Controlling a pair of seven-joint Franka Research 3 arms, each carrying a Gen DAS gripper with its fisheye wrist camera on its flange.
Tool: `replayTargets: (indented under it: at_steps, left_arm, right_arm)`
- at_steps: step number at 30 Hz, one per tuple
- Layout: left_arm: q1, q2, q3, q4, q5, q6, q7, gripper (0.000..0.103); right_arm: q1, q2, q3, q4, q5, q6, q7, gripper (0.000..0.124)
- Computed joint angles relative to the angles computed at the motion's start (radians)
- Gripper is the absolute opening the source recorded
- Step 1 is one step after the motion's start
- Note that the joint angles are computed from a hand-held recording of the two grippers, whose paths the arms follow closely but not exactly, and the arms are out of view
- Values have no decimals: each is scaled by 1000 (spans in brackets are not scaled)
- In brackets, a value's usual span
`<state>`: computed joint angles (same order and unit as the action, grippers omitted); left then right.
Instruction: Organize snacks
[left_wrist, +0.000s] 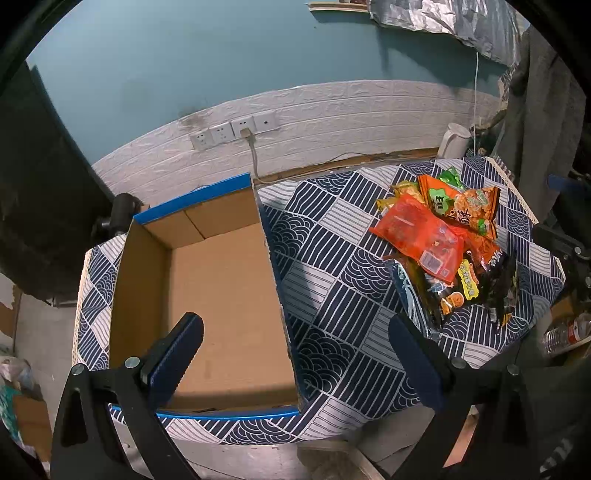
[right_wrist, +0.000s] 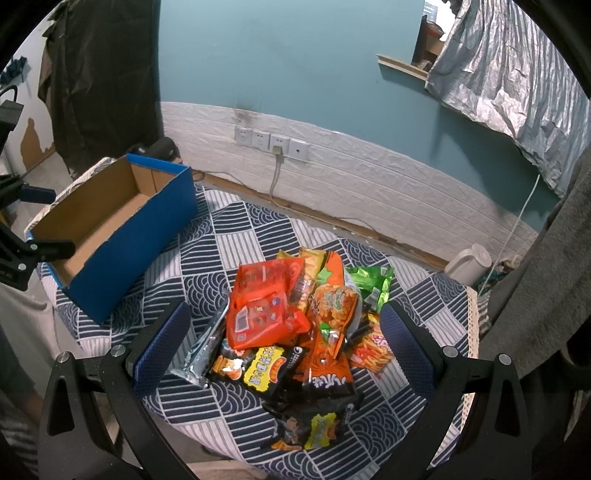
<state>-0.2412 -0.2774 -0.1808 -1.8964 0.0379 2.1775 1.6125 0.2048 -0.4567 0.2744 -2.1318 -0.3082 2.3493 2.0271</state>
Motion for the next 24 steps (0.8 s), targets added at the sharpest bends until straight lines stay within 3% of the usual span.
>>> replayTargets:
  at_steps: [24]
  left_arm:
    - [-3,-1,1,-2,-6,4,2,102]
  right_arm:
    - [0,-4,-2,-6,1,-4,-1,100]
